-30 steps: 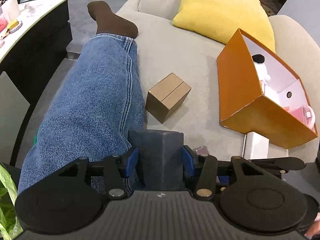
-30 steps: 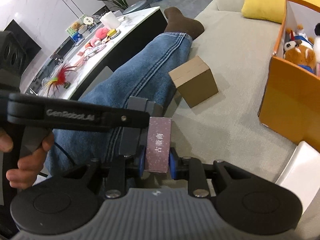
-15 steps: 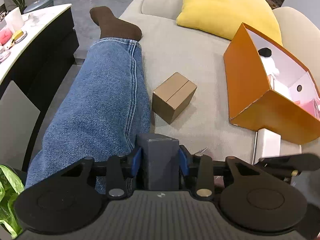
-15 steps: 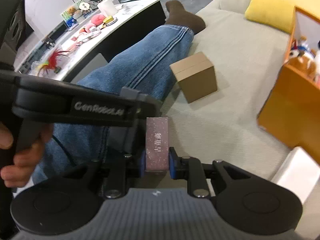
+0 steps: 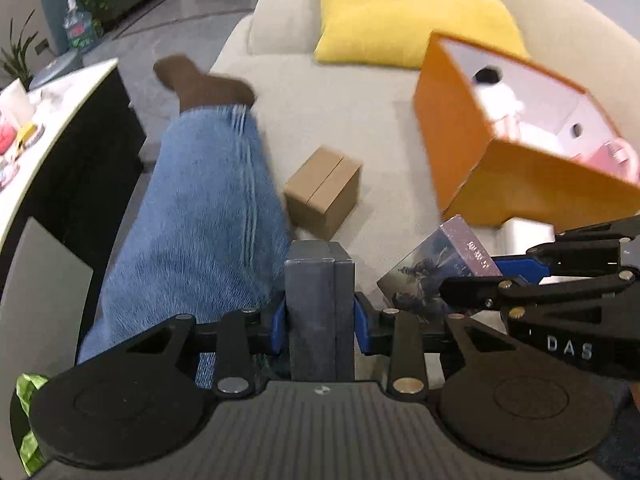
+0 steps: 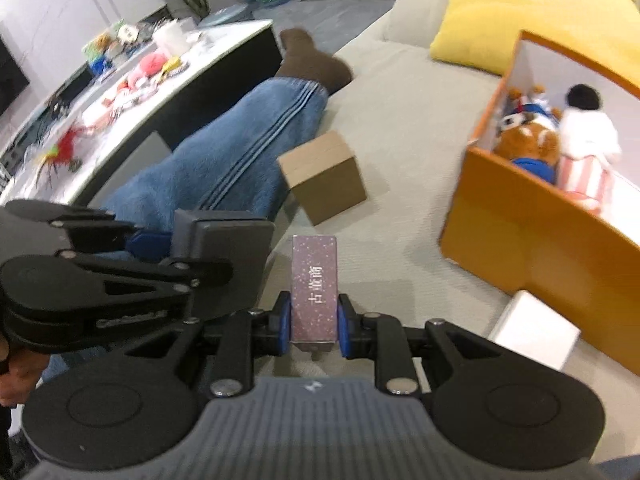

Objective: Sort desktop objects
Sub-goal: 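Carry both held boxes over the orange shoebox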

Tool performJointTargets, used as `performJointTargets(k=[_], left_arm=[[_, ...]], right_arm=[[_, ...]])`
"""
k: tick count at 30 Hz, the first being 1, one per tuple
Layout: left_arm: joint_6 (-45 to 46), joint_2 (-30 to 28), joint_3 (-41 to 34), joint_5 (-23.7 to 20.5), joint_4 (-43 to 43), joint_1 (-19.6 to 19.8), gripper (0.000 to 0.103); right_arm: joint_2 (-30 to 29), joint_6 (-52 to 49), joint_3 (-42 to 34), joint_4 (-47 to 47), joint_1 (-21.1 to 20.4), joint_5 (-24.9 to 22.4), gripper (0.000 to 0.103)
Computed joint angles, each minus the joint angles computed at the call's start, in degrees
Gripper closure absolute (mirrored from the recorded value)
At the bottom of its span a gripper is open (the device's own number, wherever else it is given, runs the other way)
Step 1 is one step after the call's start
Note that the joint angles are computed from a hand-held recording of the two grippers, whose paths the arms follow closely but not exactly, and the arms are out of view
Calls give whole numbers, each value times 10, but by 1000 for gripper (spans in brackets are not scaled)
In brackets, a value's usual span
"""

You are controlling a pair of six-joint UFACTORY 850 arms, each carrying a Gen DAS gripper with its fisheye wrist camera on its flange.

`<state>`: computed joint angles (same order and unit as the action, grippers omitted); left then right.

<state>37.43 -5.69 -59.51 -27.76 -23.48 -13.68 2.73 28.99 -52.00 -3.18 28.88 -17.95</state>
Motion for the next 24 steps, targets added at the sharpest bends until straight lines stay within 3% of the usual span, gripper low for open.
performJointTargets(k=[7,13,17,24], left_arm=[[125,22,-65,-119,-127,4,64],[168,-13,-159,-160,-178,-37,64],[135,-90,-243,-192,-184,-80,64],[11,-238,-364,-245,-111,-144,65]], right_arm=[[112,79,26,-56,-19,-25,79],[189,245,11,-230,-40,-88,79],[185,263,-5,-258,-84,-128,79],[121,202,-11,-185,-166,-163,79]])
